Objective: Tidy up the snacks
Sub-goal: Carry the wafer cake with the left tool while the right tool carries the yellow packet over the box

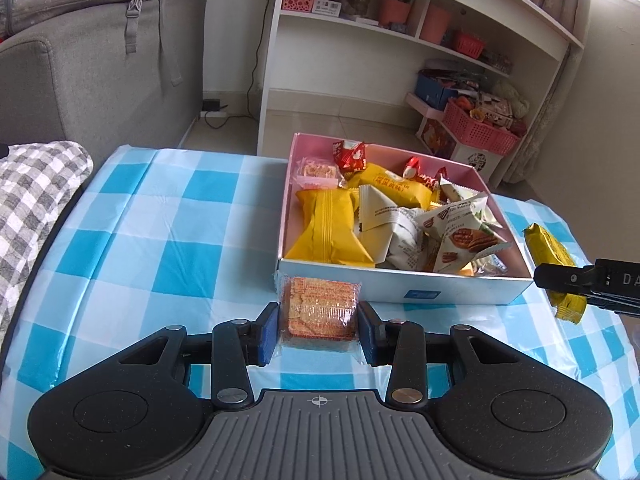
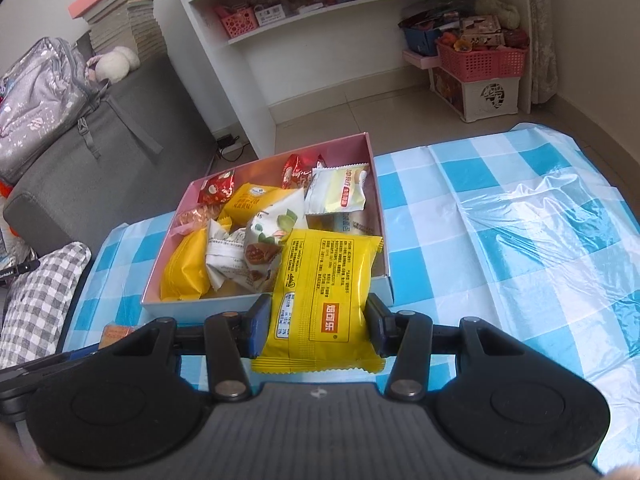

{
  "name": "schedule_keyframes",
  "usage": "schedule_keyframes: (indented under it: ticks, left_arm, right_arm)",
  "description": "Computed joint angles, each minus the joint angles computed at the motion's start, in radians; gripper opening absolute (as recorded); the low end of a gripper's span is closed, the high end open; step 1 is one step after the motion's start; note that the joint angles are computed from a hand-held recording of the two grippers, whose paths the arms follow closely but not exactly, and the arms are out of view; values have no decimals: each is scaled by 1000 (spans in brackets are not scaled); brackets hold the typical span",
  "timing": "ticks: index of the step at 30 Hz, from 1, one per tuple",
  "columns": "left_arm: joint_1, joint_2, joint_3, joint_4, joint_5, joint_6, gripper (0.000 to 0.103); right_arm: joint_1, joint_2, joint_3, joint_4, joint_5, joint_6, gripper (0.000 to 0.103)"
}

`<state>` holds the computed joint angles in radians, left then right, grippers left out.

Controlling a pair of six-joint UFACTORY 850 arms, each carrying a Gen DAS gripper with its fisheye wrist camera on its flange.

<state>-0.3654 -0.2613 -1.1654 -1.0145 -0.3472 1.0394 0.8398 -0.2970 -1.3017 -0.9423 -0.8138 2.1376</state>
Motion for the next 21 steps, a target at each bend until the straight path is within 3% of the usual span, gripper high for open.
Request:
schedule_keyframes:
  ticks: [4, 12, 21]
  left_arm:
    - [-19, -12, -11, -80, 14, 74, 38]
    - [-67, -91, -111, -65, 36, 73, 38]
    - [-115, -198, -256, 60, 62, -9, 38]
  right_arm:
    - [-14, 21, 38, -80, 13, 106, 45]
    - [-58, 16, 73, -180, 85, 215, 45]
    - [-97, 0, 87, -212, 163, 222, 45]
